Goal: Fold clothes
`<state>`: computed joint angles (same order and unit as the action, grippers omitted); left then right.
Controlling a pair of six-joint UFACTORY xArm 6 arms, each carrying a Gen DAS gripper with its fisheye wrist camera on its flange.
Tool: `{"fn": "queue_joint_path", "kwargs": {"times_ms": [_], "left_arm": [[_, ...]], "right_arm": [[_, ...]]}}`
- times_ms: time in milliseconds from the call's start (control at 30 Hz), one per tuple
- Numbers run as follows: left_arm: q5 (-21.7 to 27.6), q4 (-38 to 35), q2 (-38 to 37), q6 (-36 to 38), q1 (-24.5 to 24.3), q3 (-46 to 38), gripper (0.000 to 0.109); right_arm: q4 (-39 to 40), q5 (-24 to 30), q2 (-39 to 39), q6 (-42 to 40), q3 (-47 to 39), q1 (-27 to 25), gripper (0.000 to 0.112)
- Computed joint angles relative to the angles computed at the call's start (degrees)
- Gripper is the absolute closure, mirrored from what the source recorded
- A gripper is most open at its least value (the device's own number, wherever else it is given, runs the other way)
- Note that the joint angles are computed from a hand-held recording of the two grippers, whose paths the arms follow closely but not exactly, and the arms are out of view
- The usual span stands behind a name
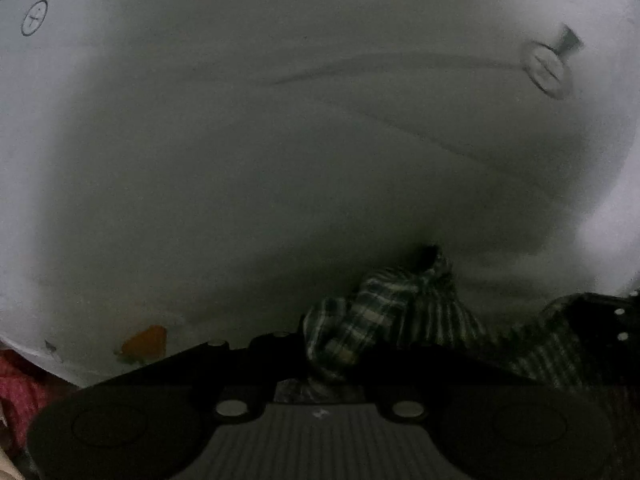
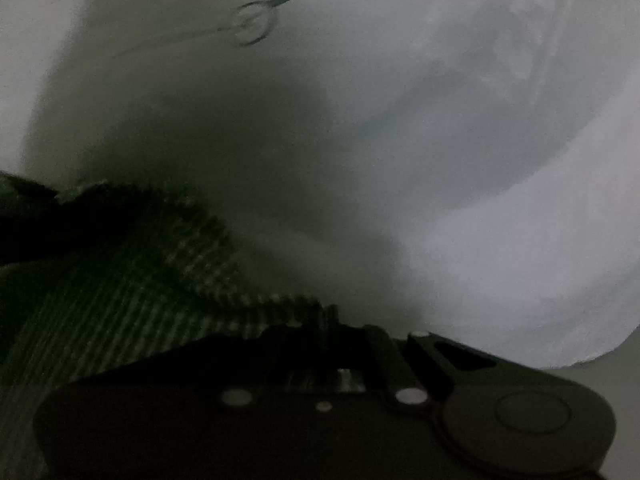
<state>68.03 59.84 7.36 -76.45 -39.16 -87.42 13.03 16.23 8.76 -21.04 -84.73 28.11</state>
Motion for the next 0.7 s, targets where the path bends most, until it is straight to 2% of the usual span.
{"fn": "queue_joint_path", "kwargs": {"times_ms": [67, 133, 200, 233, 267, 333, 367, 433, 500, 600, 700], "left_arm": [[-0.34, -3.67, 3.1, 1.26, 2.02, -2.23, 0.096], [0.17, -12.03, 7.79, 8.77, 4.21, -6.0, 0.091], [0.95, -18.18, 9.28, 13.35, 4.5, -6.09, 0.088], [-0.45, -18.35, 7.4, 12.49, 3.62, -2.65, 0.081], [-1.97, -17.81, 5.16, 10.98, 2.43, 1.19, 0.071], [-2.57, -16.35, -0.97, 7.13, -0.48, 8.93, 0.057], [-2.31, -15.64, -3.53, 4.36, -2.19, 11.99, 0.052], [-2.46, -15.55, -8.04, -1.56, -5.32, 16.7, 0.049], [-2.13, -15.87, -11.78, -7.25, -8.76, 19.91, 0.046], [-1.48, -18.08, -12.58, -9.74, -13.23, 18.69, 0.043], [0.85, -21.09, -12.0, -11.77, -19.52, 16.01, 0.043]], "right_arm": [[-0.38, 1.22, 2.78, 3.43, -3.38, -0.17, 0.112], [-5.22, 7.12, 6.14, 8.0, -7.33, -0.15, 0.11], [-11.13, 9.82, 5.98, 11.14, -6.06, 0.12, 0.102], [-10.48, 9.55, 3.46, 11.05, -2.63, 0.03, 0.097], [-7.43, 7.7, -0.38, 9.88, 2.27, -0.34, 0.077], [1.48, 5.05, -7.74, 4.79, 10.93, -1.09, 0.048], [5.06, 4.26, -11.81, 2.68, 15.17, -1.99, 0.047], [5.85, 4.86, -21.15, 3.77, 23.42, -5.41, 0.047], [5.88, 9.44, -29.52, 6.38, 29.06, -10.85, 0.046], [-1.94, 15.47, -41.46, 16.88, 38.75, -16.48, 0.045], [-3.47, 23.74, -53.32, 20.64, 47.13, -25.9, 0.044]]}}
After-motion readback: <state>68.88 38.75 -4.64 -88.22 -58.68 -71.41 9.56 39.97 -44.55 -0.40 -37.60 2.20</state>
